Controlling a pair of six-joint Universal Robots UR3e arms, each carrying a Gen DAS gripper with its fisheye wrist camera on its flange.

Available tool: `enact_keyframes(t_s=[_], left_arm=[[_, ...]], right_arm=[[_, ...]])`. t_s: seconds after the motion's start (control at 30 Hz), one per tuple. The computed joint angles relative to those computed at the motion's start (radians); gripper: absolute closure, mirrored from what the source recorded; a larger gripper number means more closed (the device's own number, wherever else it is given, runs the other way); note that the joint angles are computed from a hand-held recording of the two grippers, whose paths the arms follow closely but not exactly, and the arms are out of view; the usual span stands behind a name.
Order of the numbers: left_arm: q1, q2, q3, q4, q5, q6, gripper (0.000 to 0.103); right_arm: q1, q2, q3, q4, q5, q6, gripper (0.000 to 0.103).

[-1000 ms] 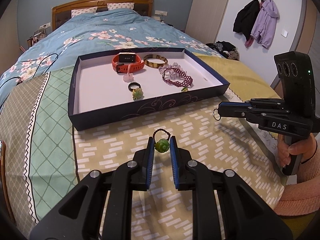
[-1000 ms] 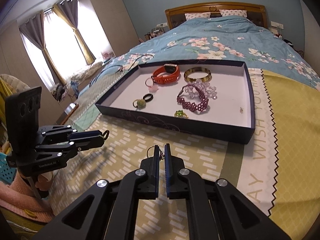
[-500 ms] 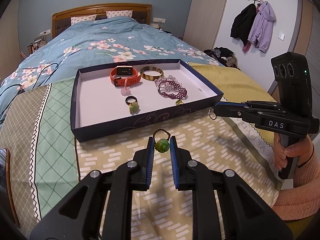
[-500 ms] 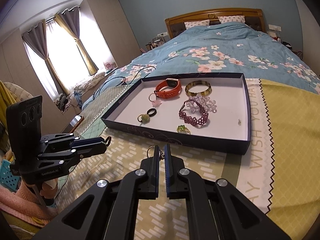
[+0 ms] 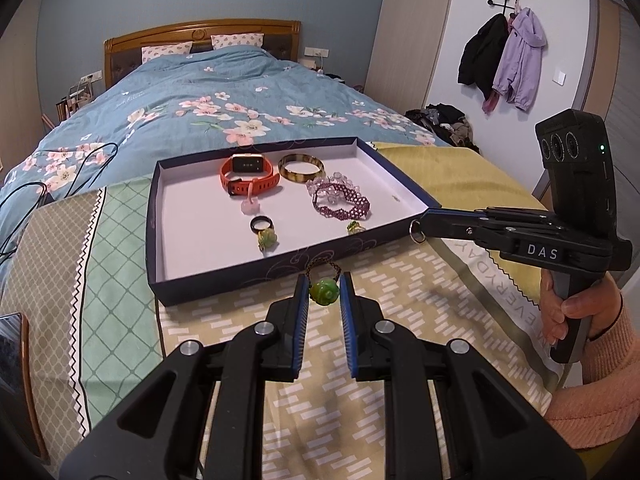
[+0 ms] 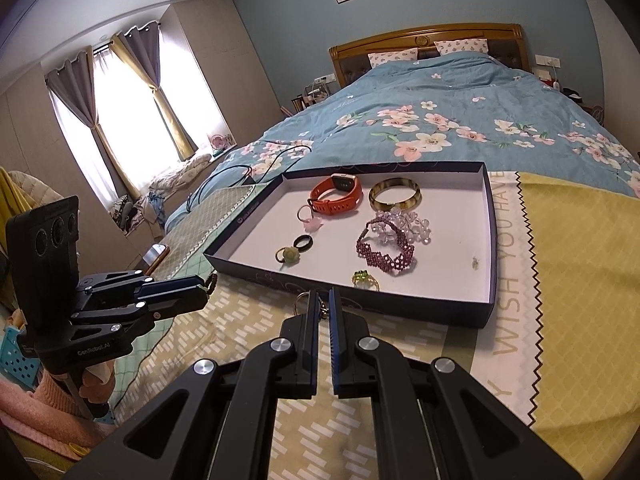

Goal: Organize jewelry
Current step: 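Carry the silver ring with right and green-bead ring with left toward the lid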

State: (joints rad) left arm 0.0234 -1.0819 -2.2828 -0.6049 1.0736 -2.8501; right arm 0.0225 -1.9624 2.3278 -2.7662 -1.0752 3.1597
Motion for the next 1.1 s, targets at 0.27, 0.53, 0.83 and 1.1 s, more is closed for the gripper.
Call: enact_keyframes(t_s=[0.27,0.53,0.83,1.1], left_arm=[[-0.014,-0.026,0.020,0.028,0.004,-0.012,0.087],[-0.023,-0.035,0.031,0.043,0.011,-0.022,0.087],[-0.033,-0.060,0.047,0.064,0.020,-0.033,0.087],[-0.031,-0.078,0.058,0.083,0.022,-0.036,0.087]], right_arm=[[0.001,0.013,-0.016,-0.020,-0.005,0.006,0.099],[-0.008,0.019,-0.023,-0.022,-0.005,0.006,0.099],[-0.016,0.028,-0.038,-0.021,0.002,0.006,0.099],[-0.017,0.048,-0.055,-0.027,-0.002,0.007,0.099]])
